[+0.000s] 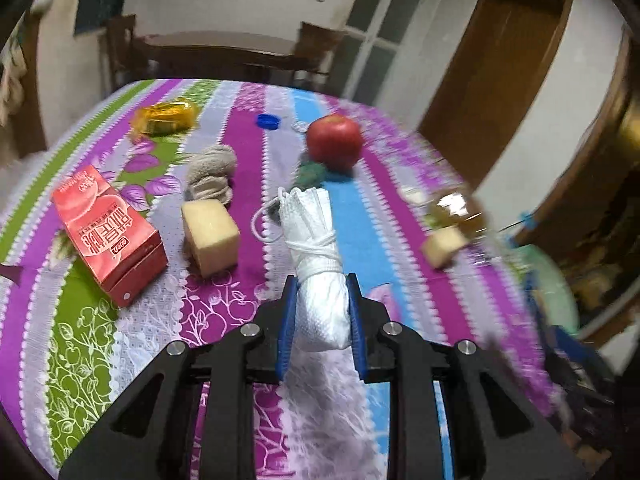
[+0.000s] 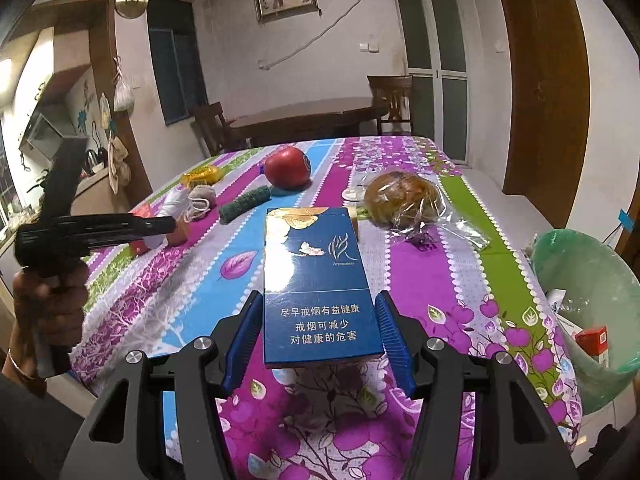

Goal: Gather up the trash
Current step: 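Grasp the white rope bundle with the left tool while the right tool holds the blue pack, then carry the white bundle and blue pack in both tools over the green bin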

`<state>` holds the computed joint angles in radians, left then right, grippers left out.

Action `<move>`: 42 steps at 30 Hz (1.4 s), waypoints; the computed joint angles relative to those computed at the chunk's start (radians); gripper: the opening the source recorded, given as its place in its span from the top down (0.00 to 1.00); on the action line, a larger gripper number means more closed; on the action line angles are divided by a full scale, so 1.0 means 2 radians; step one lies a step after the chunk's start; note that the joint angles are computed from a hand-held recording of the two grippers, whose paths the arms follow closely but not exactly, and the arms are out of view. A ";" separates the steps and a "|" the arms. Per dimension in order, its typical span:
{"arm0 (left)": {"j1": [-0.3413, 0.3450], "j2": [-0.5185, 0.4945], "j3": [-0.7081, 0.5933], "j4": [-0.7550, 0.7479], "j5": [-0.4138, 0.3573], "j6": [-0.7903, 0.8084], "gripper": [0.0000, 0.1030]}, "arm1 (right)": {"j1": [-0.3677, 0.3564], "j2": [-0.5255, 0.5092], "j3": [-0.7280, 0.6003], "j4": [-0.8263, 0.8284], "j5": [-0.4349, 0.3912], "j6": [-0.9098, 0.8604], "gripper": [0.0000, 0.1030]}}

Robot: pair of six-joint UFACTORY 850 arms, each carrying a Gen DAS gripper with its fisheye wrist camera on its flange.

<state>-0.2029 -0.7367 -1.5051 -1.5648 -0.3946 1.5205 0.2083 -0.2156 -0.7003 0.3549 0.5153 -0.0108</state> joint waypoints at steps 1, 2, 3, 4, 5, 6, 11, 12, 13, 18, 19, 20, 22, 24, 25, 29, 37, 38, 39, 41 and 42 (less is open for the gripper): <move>0.004 0.003 0.003 -0.011 -0.013 0.012 0.78 | -0.001 0.000 0.000 -0.004 0.003 0.005 0.43; 0.004 0.005 0.006 -0.024 -0.017 0.026 0.78 | -0.002 0.000 0.000 -0.008 0.004 0.008 0.43; 0.004 0.010 0.014 -0.050 -0.019 0.057 0.78 | -0.002 0.001 0.001 -0.010 0.005 0.011 0.43; 0.002 0.015 0.020 -0.067 -0.020 0.081 0.78 | -0.003 0.002 0.002 -0.014 0.008 0.015 0.43; 0.000 0.017 0.022 -0.071 -0.022 0.089 0.78 | -0.004 0.003 0.003 -0.016 0.009 0.017 0.43; -0.003 0.019 0.024 -0.075 -0.024 0.098 0.78 | -0.006 0.005 0.005 -0.021 0.010 0.024 0.43; -0.028 0.023 0.020 -0.054 -0.013 0.101 0.78 | -0.021 0.027 0.021 -0.045 0.020 0.057 0.43; -0.038 0.024 0.019 -0.064 -0.004 0.119 0.78 | -0.022 0.034 0.025 -0.037 0.022 0.052 0.43; -0.046 0.025 0.016 -0.067 0.001 0.126 0.78 | -0.025 0.044 0.030 -0.027 0.025 0.042 0.43; -0.083 0.017 -0.018 -0.053 -0.007 0.137 0.78 | -0.042 0.098 0.058 0.046 0.041 -0.034 0.43; -0.091 0.015 -0.025 -0.049 -0.008 0.141 0.78 | -0.045 0.107 0.064 0.061 0.044 -0.048 0.43; -0.099 0.011 -0.035 -0.040 -0.012 0.139 0.78 | -0.050 0.123 0.071 0.085 0.048 -0.073 0.43; -0.114 -0.001 -0.061 -0.004 -0.021 0.113 0.78 | -0.061 0.144 0.081 0.118 0.050 -0.109 0.43; -0.131 -0.021 -0.100 0.056 -0.029 0.064 0.78 | -0.082 0.169 0.091 0.158 0.044 -0.154 0.43; -0.142 -0.033 -0.121 0.086 -0.030 0.041 0.78 | -0.090 0.179 0.093 0.173 0.041 -0.171 0.43; -0.172 -0.071 -0.187 0.167 -0.046 -0.012 0.78 | -0.162 0.216 0.096 0.217 -0.014 -0.224 0.43; -0.231 -0.212 -0.422 0.405 -0.100 -0.206 0.78 | -0.296 0.183 0.051 0.276 -0.149 -0.308 0.43; -0.238 -0.228 -0.447 0.432 -0.102 -0.231 0.78 | -0.307 0.175 0.047 0.274 -0.160 -0.306 0.43; -0.243 -0.231 -0.450 0.448 -0.102 -0.240 0.78 | -0.317 0.167 0.041 0.282 -0.168 -0.314 0.43; -0.249 -0.248 -0.475 0.466 -0.109 -0.252 0.78 | -0.327 0.151 0.030 0.320 -0.178 -0.353 0.43; -0.253 -0.259 -0.491 0.482 -0.114 -0.265 0.78 | -0.332 0.145 0.027 0.327 -0.182 -0.361 0.43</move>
<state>-0.7081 -1.2543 -2.4868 -0.6017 -0.6233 0.9914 -0.4556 0.0739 -0.6470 1.0092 0.1522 -0.7328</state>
